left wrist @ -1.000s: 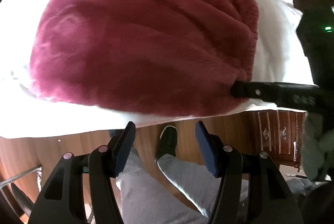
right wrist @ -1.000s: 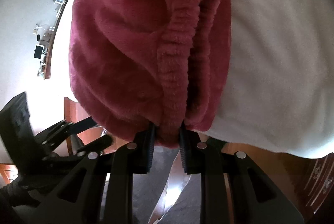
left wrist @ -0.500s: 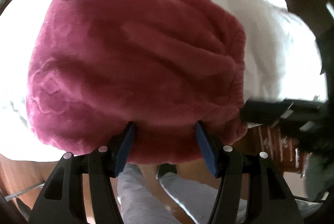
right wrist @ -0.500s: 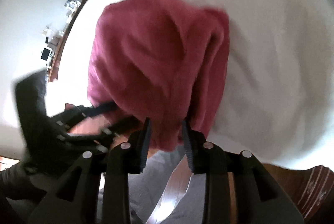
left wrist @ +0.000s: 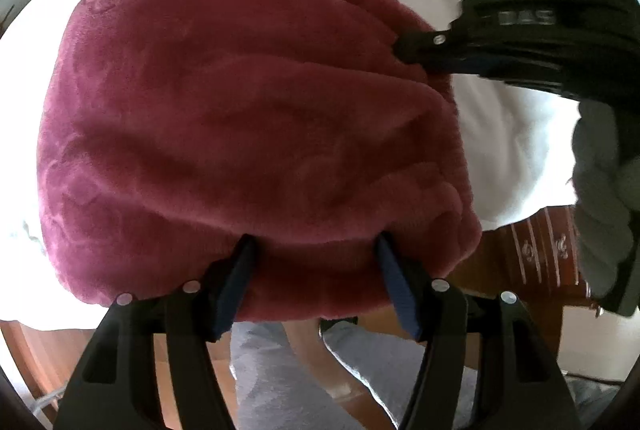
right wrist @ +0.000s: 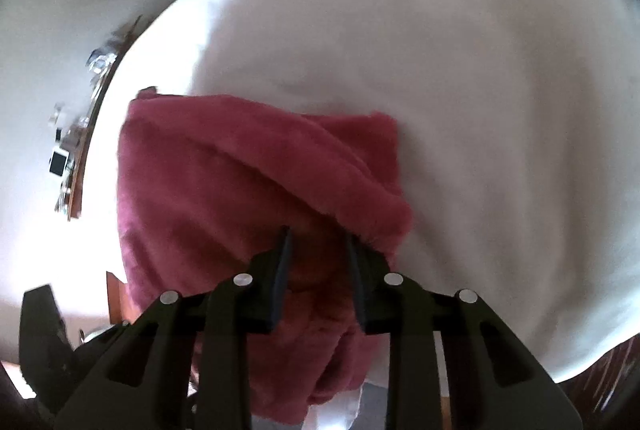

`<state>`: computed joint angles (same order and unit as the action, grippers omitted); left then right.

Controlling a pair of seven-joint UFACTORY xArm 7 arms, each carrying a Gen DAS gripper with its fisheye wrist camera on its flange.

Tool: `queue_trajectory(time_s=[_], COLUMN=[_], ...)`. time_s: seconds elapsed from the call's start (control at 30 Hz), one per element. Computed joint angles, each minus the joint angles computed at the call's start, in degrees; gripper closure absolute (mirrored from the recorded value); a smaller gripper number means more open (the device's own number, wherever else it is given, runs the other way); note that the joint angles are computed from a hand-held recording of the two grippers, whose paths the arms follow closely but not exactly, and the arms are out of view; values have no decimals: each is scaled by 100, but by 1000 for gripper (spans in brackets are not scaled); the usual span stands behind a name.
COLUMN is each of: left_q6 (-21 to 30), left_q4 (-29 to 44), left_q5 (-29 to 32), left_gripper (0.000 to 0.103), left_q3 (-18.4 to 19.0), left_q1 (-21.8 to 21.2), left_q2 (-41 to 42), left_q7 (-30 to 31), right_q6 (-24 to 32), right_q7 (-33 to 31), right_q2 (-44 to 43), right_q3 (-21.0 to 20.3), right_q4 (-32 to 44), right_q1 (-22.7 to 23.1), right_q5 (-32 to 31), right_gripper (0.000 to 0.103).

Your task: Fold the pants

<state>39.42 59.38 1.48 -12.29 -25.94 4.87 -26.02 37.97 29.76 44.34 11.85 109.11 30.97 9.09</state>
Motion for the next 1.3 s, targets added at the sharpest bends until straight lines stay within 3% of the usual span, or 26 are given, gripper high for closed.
queue_trajectory(time_s=[0.17, 0.43, 0.5, 0.57, 0.63, 0.67, 0.73, 0.8, 0.9, 1.1, 1.3], left_q6=[-7, 16, 26, 69, 56, 33, -13, 23, 89, 335, 542], left_q4=[39, -92, -47, 23, 66, 39, 79, 127, 310, 767, 1057], left_q5=[57, -841, -839, -556, -249, -119, 181, 283, 302, -201, -1076], left_gripper=[37, 35, 35, 35, 30, 24, 22, 13, 13, 13, 13], left_q3=[-37, 49, 122, 200, 263, 298, 358, 432, 552, 736, 750], left_q1=[-49, 209, 298, 401, 504, 565, 687, 821, 1026, 1429, 1803], left_q2=[119, -311, -387, -473, -523, -572, -580, -539, -324, 190, 506], left_q7=[361, 1388, 1513, 1480, 1440, 1446, 1410, 1477, 1451, 1625, 2484], right_q6=[167, -40, -284, -472, -628, -655, -652, -562, -450, -604, -503], right_q7=[169, 165, 160, 311, 687, 808, 972, 1093, 1284, 1495, 1474], right_q2=[300, 17, -242, -495, -794, -934, -1097, -1217, -1188, -1032, -557], right_q3=[-169, -41, 59, 32, -220, -237, -182, -150, -95, 46, 137], right_q4=[306, -59, -372, -625, -935, -1092, -1320, -1499, -1551, -1610, -1178], right_q1=[126, 16, -28, 25, 236, 262, 225, 183, 121, -33, -97], right_q5=[-212, -92, 37, 74, -185, -245, -243, -261, -201, 52, 245], right_gripper=[78, 73, 57, 25, 18, 18, 18, 18, 18, 18, 18])
